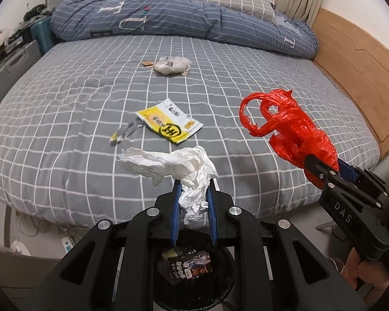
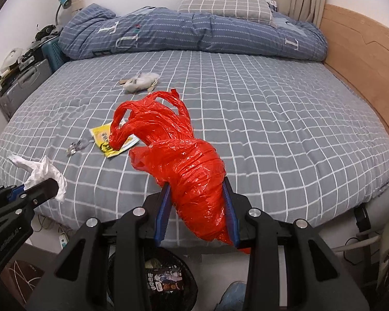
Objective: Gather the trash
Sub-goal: 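Lift the white tissue and red plastic bag off the bed toward the bin, then carry the tissue and red bag down over the black bin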
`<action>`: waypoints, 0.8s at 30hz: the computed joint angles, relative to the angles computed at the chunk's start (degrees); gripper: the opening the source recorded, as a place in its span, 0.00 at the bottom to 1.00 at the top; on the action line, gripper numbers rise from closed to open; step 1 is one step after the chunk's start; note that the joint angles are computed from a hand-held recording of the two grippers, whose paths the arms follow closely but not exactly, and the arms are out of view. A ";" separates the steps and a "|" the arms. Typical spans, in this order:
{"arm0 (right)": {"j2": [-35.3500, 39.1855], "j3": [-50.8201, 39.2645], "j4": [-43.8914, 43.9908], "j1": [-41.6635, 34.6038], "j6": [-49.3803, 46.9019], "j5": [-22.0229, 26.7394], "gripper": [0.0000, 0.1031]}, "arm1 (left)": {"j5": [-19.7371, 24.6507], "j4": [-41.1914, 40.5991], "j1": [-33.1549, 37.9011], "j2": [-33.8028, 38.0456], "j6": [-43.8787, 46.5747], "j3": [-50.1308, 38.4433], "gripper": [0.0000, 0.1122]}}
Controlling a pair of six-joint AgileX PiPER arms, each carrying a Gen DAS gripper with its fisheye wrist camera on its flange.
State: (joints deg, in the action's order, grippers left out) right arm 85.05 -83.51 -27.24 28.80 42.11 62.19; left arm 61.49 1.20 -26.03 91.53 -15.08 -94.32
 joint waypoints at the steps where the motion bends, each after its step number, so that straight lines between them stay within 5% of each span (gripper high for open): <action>1: -0.47 0.58 -0.08 0.67 0.66 0.18 0.34 | -0.15 -0.17 0.15 -0.72 0.07 0.95 0.15; 24: -6.54 9.46 -3.11 11.64 9.71 2.32 0.34 | -3.57 -0.28 -0.63 -10.17 0.20 16.45 0.15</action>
State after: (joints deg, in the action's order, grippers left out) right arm 78.51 -74.06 -30.35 40.43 51.82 64.51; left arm 57.91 0.92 -26.65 81.36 -14.88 -77.87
